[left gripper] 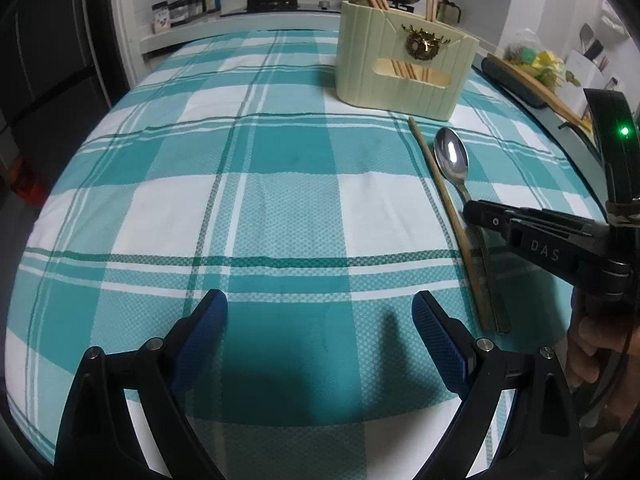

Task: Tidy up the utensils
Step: 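Close the right tool on the steel spoon while the left tool closes on the chopstick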

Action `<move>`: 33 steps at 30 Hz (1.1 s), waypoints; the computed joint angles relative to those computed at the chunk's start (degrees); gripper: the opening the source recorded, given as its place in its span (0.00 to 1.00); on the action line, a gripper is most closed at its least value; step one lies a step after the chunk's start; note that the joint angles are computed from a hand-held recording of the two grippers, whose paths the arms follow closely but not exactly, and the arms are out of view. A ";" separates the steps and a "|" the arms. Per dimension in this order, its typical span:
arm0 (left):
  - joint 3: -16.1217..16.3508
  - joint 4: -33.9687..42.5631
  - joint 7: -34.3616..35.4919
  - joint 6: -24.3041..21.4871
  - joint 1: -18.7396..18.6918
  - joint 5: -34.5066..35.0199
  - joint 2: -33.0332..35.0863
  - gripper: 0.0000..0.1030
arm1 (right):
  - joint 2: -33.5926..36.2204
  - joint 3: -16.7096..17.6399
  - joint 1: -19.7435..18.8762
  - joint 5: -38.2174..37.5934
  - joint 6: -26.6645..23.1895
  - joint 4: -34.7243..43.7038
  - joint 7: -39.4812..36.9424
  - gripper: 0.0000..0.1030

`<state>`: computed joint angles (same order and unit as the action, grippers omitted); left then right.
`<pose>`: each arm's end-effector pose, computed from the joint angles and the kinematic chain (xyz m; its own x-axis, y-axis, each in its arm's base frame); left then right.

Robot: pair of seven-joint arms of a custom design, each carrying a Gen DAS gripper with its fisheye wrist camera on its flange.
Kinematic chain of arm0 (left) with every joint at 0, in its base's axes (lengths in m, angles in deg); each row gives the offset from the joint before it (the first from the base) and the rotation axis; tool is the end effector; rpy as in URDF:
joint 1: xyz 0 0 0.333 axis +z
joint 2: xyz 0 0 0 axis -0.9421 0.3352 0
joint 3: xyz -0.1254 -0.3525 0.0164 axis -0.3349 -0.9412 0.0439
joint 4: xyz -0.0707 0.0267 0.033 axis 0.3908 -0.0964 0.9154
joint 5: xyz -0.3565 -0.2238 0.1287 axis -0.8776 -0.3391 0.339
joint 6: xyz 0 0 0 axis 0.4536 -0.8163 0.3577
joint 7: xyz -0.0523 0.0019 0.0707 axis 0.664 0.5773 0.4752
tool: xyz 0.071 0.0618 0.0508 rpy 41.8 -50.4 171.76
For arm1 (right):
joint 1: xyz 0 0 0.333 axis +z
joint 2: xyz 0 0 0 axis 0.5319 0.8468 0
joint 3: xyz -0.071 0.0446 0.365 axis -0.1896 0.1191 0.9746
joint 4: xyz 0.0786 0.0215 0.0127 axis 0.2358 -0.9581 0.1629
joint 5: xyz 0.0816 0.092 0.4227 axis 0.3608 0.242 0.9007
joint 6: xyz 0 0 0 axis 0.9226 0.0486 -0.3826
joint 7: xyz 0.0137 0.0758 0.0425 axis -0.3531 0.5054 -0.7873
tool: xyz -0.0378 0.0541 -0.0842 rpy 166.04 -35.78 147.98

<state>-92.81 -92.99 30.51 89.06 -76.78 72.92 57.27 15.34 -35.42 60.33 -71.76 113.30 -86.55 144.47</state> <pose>0.3682 -0.2585 0.5177 0.3173 -0.9458 0.0688 -0.7608 -0.2972 -0.5770 0.5018 0.4002 0.5087 0.5665 -0.8083 -0.1607 -0.7203 -0.3909 -0.5730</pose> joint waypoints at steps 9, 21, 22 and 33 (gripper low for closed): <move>0.43 6.63 4.03 3.06 0.18 3.70 8.52 0.91 | -4.77 -2.35 -1.27 -24.55 -0.11 -5.08 22.10 0.06; 3.63 18.09 2.79 -0.98 -4.10 15.74 22.77 0.40 | -13.16 -2.76 -4.65 -30.26 1.24 -14.23 26.38 0.07; 4.06 18.15 2.13 -1.41 -4.82 16.31 22.73 0.33 | -13.29 -2.86 -4.64 -30.09 1.85 -14.58 26.30 0.07; 5.96 8.47 -1.45 -2.28 -8.65 9.19 11.56 0.04 | -13.97 -2.27 -5.61 -32.98 4.06 -16.06 28.67 0.07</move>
<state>-86.86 -84.53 29.06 86.78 -85.43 82.11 68.83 1.38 -37.69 54.72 -104.74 117.37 -102.61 173.13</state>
